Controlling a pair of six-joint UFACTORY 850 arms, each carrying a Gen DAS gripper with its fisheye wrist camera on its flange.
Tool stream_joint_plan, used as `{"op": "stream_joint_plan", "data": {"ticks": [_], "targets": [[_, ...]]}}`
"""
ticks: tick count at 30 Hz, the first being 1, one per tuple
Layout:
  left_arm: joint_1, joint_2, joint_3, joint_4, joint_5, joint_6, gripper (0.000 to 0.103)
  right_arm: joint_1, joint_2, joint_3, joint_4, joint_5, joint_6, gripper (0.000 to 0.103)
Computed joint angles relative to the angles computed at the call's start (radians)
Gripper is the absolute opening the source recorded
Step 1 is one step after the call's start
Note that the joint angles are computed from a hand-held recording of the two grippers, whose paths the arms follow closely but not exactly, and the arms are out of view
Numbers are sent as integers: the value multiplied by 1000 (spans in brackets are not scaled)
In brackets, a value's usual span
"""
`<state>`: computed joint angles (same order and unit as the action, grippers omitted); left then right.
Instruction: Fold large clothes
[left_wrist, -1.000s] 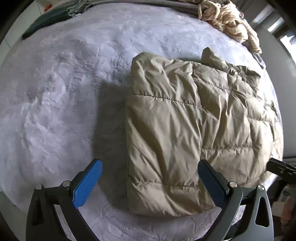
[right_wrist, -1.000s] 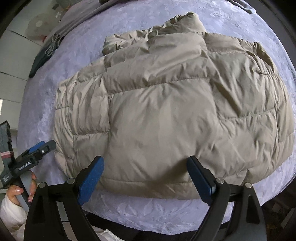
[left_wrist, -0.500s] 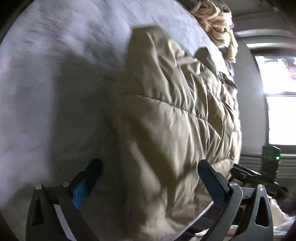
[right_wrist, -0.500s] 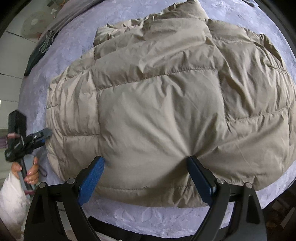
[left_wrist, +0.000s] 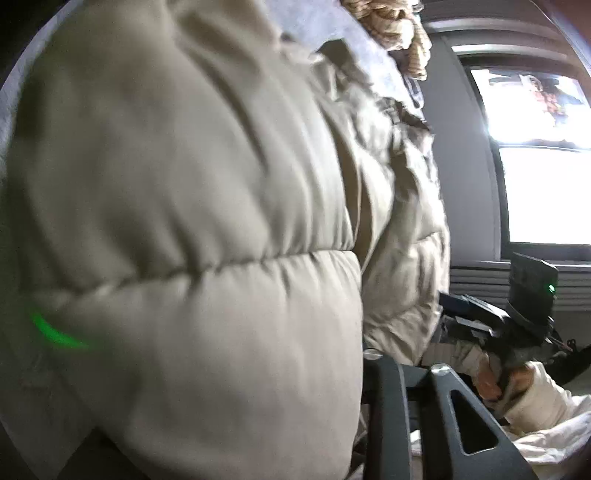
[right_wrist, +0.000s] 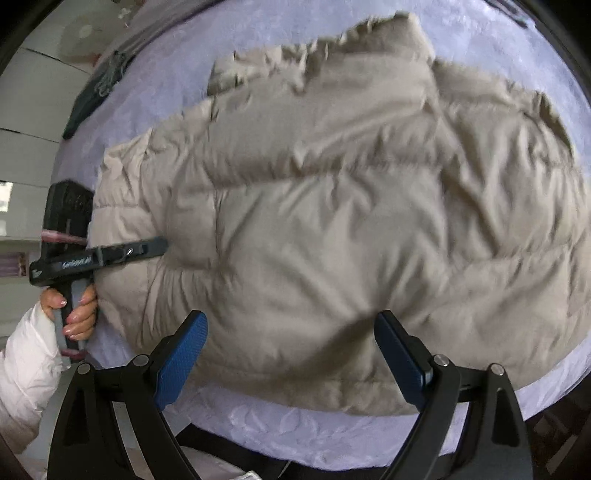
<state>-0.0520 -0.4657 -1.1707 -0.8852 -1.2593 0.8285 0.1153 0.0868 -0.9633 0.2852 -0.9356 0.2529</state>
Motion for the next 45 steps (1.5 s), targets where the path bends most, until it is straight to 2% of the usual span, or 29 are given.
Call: {"op": "stream_joint_plan", "data": {"ticks": [2,4,5,6,11,15,21,22,24,25,26,28,31,36,41,43,44,45], "targets": [[0,25,2,-1,-3,-18,29,-6,12,2,-54,37,51,91],[-2,61,5,8,-4,-35,29,-32,25,19,-49,100,77,62],[-7,81,3,15,-6,-49,29,-44,20,25,-42,124,81,24],[-15,96,-6,21,-6,-69,29,-53,10,26,-49,140,86,12],[-86,175,-69,67,8,-197,29,-96,-45,54,31,238,-34,9],[-195,226,-136,108,41,-344,29,-142,-100,51,182,258,-186,5],[-367,205,-252,198,78,-522,30,-212,-160,60,412,226,-404,2],[-389,193,-271,213,80,-544,32,-226,-167,63,456,214,-440,2],[-429,166,-308,224,80,-584,44,-260,-176,66,536,168,-508,2],[-447,153,-328,223,83,-604,53,-281,-178,65,567,135,-533,2],[-461,142,-345,215,85,-618,63,-307,-166,71,599,108,-558,2],[-485,112,-381,178,76,-622,75,-361,-121,95,637,79,-598,4],[-514,50,-436,121,50,-610,75,-459,-30,141,626,51,-620,6],[-527,-63,-457,-118,-42,-458,75,-649,120,245,615,7,-593,6],[-587,-111,-462,-82,56,-446,75,-775,254,324,563,-34,-513,7],[-596,-110,-468,-48,77,-448,75,-810,318,342,527,-62,-476,22],[-621,-110,-489,-27,88,-476,75,-822,349,346,518,-74,-462,46],[-637,-150,-551,-16,102,-494,75,-860,380,351,532,-100,-483,60]]}}
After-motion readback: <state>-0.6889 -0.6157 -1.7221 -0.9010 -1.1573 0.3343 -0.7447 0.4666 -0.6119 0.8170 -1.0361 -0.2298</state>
